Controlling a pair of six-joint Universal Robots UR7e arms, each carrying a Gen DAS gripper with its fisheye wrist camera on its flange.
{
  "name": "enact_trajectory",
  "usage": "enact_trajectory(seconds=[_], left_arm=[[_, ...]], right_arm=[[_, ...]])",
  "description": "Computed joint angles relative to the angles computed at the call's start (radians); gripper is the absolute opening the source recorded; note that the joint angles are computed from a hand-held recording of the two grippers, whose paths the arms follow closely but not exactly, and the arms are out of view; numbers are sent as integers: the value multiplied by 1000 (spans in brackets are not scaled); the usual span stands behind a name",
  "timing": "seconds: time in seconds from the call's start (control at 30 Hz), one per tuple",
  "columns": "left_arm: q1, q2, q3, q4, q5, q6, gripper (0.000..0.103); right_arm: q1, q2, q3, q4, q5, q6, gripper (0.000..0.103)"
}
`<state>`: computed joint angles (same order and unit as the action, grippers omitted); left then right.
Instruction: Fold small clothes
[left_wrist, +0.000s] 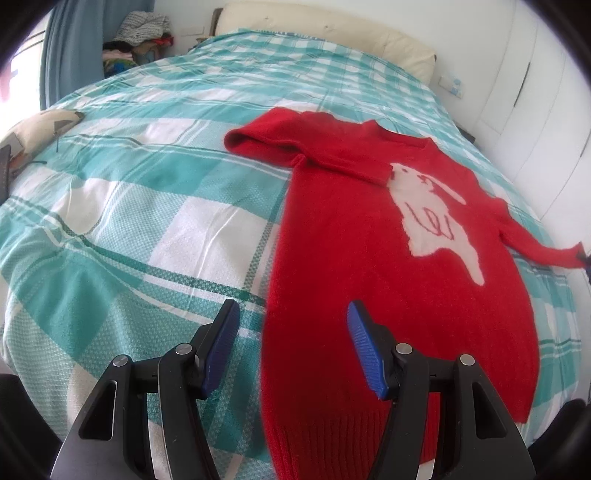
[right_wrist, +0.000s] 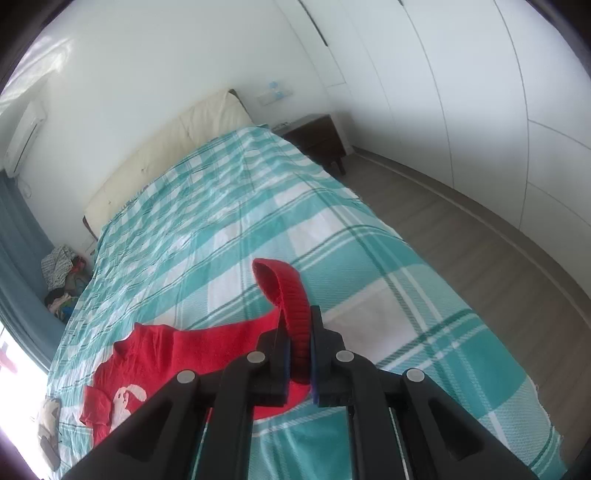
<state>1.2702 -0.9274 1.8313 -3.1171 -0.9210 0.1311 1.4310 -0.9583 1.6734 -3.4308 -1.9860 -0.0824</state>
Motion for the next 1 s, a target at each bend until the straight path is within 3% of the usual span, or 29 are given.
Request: enact_trajectory(seconds=[0.17,0.3,0.37,0.47,0.63,0.73,0.83,0.87,0.9,1.0], left_arm=[[4,8,-3,-13,20,-1,63],[7,17,-16,9,29,-8,62],[5,23,-18,3,38,6,63],[-3,30,-12,-14,62,39,63],[-1,22,-8,6,59,38,65],[2,7,-8,48,45,10,71],[-1,-29,-12,140,42,-42,72],[-5,-45,-16,156,36,-46,72],[-12,-58,-21,145,32,-34,72],[-51,-53,-90,56,62,74,79]], right_arm=[[-63,-8,57,13,-11,60,7],[-75,-1,78,-19,-130,43,6],[-85,1,86,-13,-140,50,5],[-79,26,78,-52,-186,-10,5],[-92,31,97,-108,-163,-41,6],[-72,42,107,-175,-231,-69,13],[-26,76,98,-322,-407,-115,36],[-8,91,95,-417,-457,-157,51],[7,100,101,-517,-476,-207,57],[47,112,134,-730,-444,-340,60]])
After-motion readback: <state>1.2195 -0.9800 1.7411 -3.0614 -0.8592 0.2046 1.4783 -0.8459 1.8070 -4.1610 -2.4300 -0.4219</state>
